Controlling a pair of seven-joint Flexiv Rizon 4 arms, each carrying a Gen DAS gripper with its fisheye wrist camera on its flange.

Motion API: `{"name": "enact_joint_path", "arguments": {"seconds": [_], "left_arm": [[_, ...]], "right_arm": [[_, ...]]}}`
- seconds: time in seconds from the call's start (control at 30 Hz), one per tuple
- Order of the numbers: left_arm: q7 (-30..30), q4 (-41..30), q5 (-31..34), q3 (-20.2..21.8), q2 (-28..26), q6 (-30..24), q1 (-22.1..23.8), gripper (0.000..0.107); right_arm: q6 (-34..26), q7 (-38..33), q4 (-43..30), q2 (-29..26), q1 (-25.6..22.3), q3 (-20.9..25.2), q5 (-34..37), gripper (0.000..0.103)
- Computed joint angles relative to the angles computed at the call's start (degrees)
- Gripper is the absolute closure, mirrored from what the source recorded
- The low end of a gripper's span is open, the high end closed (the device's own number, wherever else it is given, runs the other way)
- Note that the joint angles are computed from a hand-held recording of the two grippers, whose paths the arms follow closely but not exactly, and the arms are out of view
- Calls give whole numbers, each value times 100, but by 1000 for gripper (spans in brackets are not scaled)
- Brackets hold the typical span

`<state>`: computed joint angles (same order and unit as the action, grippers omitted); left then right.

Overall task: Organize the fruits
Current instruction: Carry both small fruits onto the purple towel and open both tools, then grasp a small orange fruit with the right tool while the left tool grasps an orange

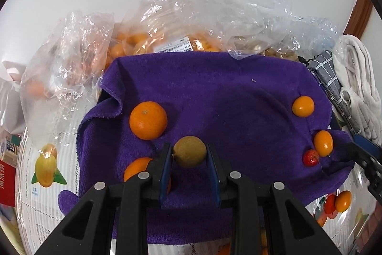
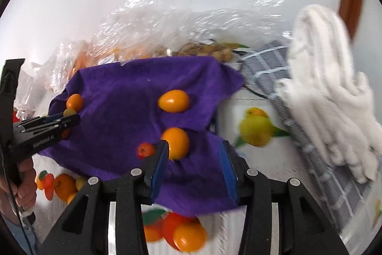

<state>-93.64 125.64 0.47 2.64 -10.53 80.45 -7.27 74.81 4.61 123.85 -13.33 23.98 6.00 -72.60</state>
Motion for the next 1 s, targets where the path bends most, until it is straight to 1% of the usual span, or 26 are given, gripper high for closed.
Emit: {"name": "enact_joint_path", "arguments": {"seconds": [0.1,0.17,0.2,0.23,0.27,0.33,0.37,0.5,0.53,0.57,0.6,0.63,0.7,0.77,0.8,0.87,0.93,1.0], "left_arm": [[75,-9,-111,-54,-27,-42,33,80],[289,49,-371,-189,-3,-70,119,77],[451,95,-544,-279,16,-72,170,73],[484,112,-579,-279,32,-57,155,72],[449,117,-540,-240,46,-11,114,70],[455,160,-531,-211,134,33,81,70],[598,228,-686,-288,206,81,122,70],[973,478,-1178,-388,543,248,165,70],[1006,530,-1237,-380,618,316,149,70],[1041,591,-1286,-367,703,400,132,70],[939,625,-1126,-295,809,437,106,70],[753,639,-830,-209,926,424,96,70],[628,703,-558,-153,1100,414,117,70],[1008,971,-996,-146,1270,592,24,70],[1350,1186,-1434,-113,1366,737,-114,70],[1774,1440,-1926,-45,1490,848,-314,70],[2727,1760,-3078,161,1597,937,-908,70],[3447,1939,-4150,282,1625,998,-1416,70]], "right_arm": [[83,216,321,285,-82,46,-247,59],[311,603,530,431,-194,62,-602,59],[411,752,593,467,-251,88,-718,59],[555,941,665,508,-321,98,-890,60],[787,1314,713,533,-420,70,-1257,60],[1043,1728,694,484,-575,109,-1698,60],[1031,1687,693,444,-589,182,-1639,60],[673,1374,725,321,-416,348,-1169,59],[498,1324,733,310,-338,367,-1064,60],[168,1308,740,344,-229,386,-1016,60],[-93,1116,739,341,-135,436,-792,62],[-270,987,731,332,-63,453,-648,63],[-573,883,737,337,60,464,-527,66],[-674,835,775,362,111,454,-500,67],[-624,859,802,375,94,424,-573,67],[-527,907,839,380,58,400,-617,69],[-311,1046,869,356,-18,345,-763,71],[-180,1178,876,330,-68,320,-879,71]]}}
